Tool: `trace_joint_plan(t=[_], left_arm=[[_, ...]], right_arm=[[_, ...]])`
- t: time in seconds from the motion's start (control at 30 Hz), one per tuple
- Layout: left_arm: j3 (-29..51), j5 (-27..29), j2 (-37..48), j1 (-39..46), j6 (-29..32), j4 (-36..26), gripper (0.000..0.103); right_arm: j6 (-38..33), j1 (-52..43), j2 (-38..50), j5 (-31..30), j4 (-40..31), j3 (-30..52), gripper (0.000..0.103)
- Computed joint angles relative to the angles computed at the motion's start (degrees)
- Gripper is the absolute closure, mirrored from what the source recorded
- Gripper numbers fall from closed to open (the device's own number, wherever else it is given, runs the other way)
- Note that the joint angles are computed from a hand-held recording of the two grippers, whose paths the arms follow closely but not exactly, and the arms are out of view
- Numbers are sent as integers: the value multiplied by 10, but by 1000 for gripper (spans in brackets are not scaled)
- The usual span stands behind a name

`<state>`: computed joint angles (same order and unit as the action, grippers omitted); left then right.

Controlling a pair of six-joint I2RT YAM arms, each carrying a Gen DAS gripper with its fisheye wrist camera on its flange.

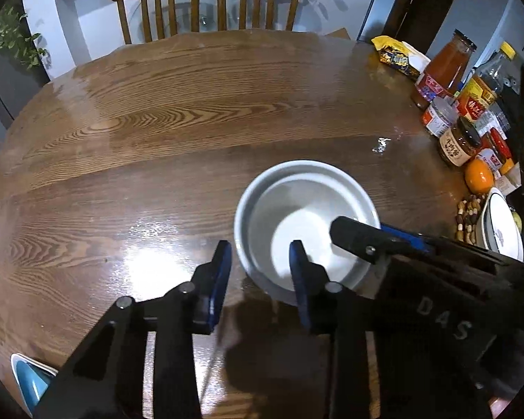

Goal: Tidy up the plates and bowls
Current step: 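Move both grippers to the small white ramekin and grasp its rim, then lift the ramekin with both grippers and carry it over the nested bowls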

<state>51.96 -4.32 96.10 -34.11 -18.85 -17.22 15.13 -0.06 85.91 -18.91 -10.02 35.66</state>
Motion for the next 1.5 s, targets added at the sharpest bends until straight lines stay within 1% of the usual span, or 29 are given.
trace_joint_plan(t=[0.03, 0.2, 0.47, 0.63, 0.8, 1.2, 1.5], left_arm=[[-2, 1, -1, -1, 0, 4, 75], [-16, -7, -8, -7, 0, 19, 75], [-32, -48, -16, -28, -3, 36, 75], [-38, -68, -21, -38, 0, 37, 76], [-52, -78, -39, -45, 4, 42, 75], [-90, -125, -113, -76, 0, 30, 76], [-145, -167, -199, -112, -14, 24, 76]], right_arm=[[0, 1, 0, 3, 1, 0, 84], [2, 4, -4, 5, 11, -7, 84], [9, 13, -20, 10, 24, -27, 84], [13, 10, -21, -3, 32, -35, 84], [11, 9, -41, -7, 29, -47, 84], [8, 18, -132, -10, -2, -77, 84], [19, 46, -223, 6, -34, -107, 84]])
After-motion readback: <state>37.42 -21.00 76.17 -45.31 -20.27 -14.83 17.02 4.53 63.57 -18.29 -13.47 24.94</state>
